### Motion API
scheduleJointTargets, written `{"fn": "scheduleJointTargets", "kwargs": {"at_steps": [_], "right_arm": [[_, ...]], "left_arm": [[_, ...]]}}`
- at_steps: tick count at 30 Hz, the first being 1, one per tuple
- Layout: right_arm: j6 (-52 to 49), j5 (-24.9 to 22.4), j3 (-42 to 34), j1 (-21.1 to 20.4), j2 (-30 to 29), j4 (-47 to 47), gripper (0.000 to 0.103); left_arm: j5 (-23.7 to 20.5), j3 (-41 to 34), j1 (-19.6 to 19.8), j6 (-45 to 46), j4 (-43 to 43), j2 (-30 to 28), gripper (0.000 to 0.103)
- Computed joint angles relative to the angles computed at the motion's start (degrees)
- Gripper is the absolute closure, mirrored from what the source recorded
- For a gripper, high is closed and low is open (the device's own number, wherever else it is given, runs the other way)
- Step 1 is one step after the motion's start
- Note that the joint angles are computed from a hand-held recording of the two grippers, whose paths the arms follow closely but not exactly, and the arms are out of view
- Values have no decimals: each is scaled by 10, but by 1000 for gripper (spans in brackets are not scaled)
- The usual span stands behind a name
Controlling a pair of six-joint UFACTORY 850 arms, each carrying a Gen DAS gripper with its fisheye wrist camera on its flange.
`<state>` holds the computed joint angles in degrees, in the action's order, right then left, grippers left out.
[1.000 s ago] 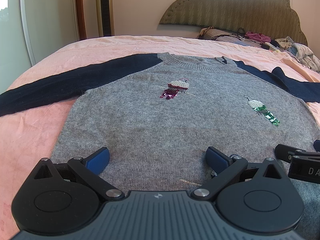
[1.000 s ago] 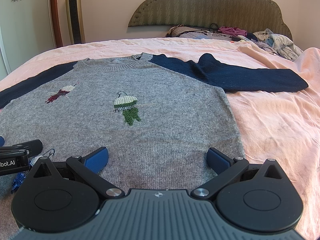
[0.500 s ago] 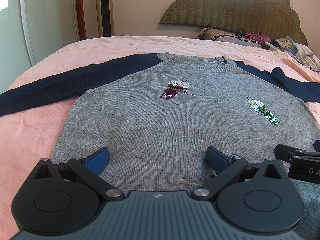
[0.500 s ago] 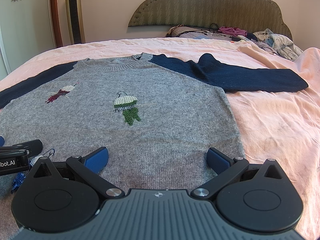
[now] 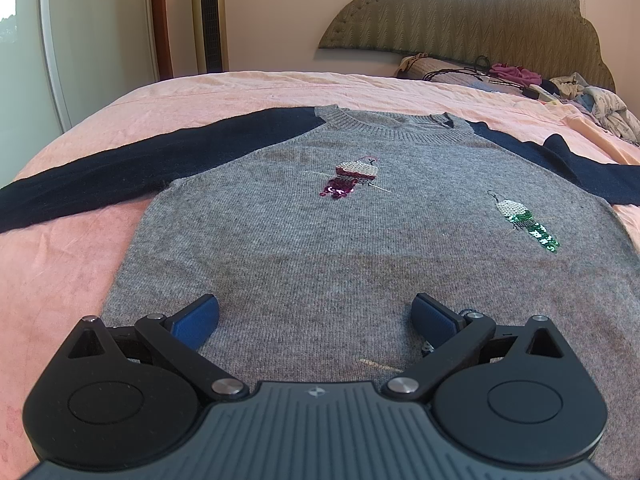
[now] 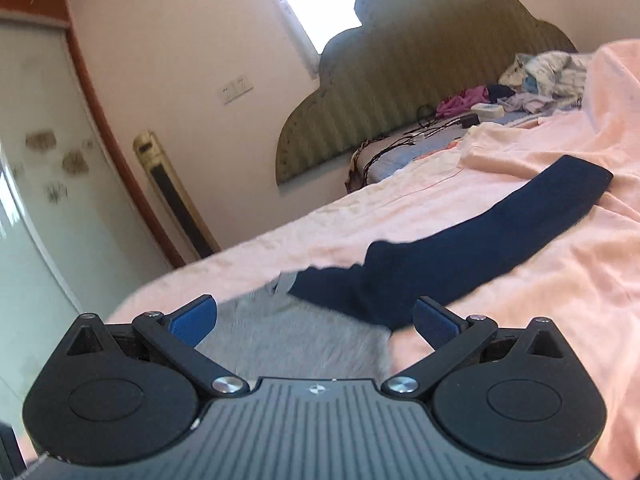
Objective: Fold small clothes
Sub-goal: 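Grasp the navy sleeve cuff with the right gripper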
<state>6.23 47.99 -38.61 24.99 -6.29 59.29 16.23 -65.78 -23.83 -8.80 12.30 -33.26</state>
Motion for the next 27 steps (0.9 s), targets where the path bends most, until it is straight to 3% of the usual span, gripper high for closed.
{"fn": "scheduleJointTargets", "kwargs": {"at_steps": [4, 7, 9, 11, 14, 15, 16, 17, 19, 22, 24, 27], "right_arm": [[151, -45, 49, -150, 35, -42, 1], [220, -83, 55, -231, 19, -57, 13], [264, -93, 50, -260, -12, -85, 22], [291, -87, 43, -275, -40, -114, 25], [273, -59, 26, -279, -76, -116, 37], [250, -60, 16, -278, -87, -99, 57], [223, -77, 4, -286, -91, -89, 90], [210, -89, -4, -290, -93, -85, 90], [198, -57, -4, -280, -83, -79, 89], [158, -23, -9, -236, -56, -98, 89], [156, -5, -25, -195, -45, -150, 89], [191, -11, -88, -144, -76, -267, 89]], "left_arm": [[0, 0, 0, 1, -1, 0, 0], [0, 0, 0, 1, -1, 0, 0], [0, 0, 0, 1, -1, 0, 0], [0, 0, 0, 1, -1, 0, 0], [0, 0, 0, 2, -2, 0, 0], [0, 0, 0, 2, -2, 0, 0], [0, 0, 0, 2, -2, 0, 0], [0, 0, 0, 1, -1, 0, 0], [0, 1, -1, -1, 0, 1, 0], [1, 2, -1, -1, -1, 1, 0], [0, 1, -1, 0, -1, 1, 0], [0, 1, -1, 0, -1, 1, 0]]}}
